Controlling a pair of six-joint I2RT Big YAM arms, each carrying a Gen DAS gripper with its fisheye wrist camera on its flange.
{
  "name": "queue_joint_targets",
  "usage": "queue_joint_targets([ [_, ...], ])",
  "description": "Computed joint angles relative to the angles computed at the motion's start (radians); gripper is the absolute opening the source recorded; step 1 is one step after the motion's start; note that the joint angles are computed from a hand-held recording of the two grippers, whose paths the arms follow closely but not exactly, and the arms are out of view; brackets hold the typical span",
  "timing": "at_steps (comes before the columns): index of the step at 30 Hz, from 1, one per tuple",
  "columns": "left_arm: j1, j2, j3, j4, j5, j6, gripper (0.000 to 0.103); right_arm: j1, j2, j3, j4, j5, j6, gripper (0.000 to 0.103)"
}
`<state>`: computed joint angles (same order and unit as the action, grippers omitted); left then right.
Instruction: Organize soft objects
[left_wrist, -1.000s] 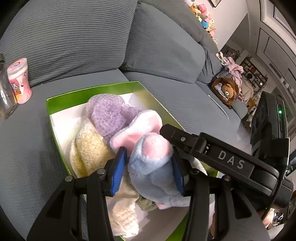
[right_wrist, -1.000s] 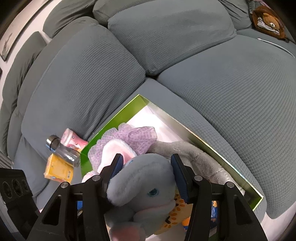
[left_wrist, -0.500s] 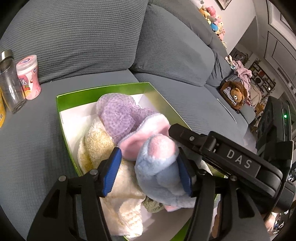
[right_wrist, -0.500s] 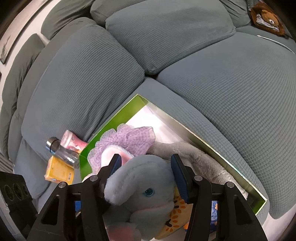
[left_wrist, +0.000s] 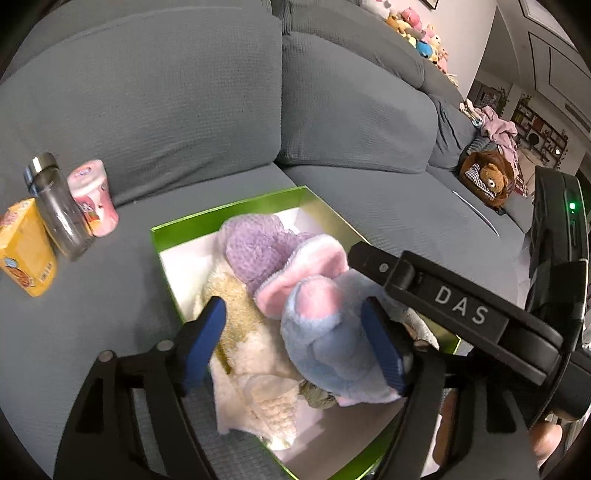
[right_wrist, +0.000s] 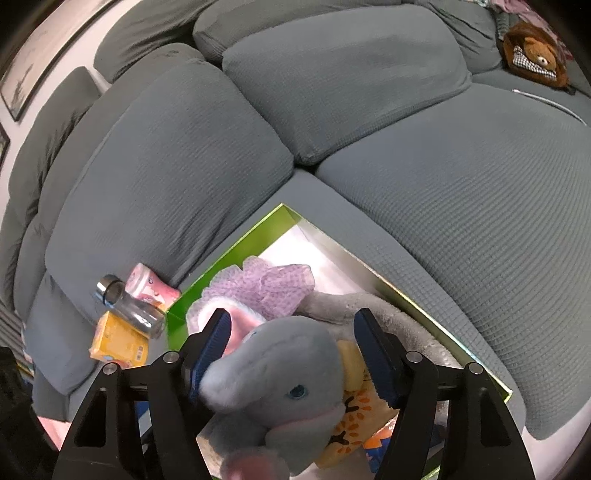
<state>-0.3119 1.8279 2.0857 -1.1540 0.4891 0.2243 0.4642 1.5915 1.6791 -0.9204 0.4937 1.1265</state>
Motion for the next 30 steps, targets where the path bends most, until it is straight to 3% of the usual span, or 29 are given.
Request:
queue_joint_targets([
  [4, 0.011, -0.014, -0.004, 0.011, 0.020, 0.002, 0.084, 0.013, -0.012, 0.000, -0.008, 0.042, 0.000, 0.080],
  [7, 0.011, -0.035, -0.023, 0.030, -0.009, -0.001, 0.091, 0.022, -0.015, 0.010, -0.029, 0.062, 0.004, 0.081],
  [11, 0.023, -0.059, -0.043, 0.048, 0.018, 0.001, 0.092, 0.039, -0.022, 0.024, -0.054, 0.110, 0.000, 0.083],
  [13, 0.028, -0.071, -0.051, 0.051, 0.018, -0.003, 0.102, 0.046, -0.025, 0.028, -0.053, 0.127, -0.004, 0.086],
  [16, 0.034, -0.096, -0.078, 0.077, 0.012, -0.006, 0.102, 0.063, -0.028, 0.042, -0.066, 0.154, -0.021, 0.088],
  [30, 0.055, -0.140, -0.105, 0.044, 0.004, -0.009, 0.102, 0.139, -0.030, 0.117, -0.178, 0.281, -0.023, 0.093],
])
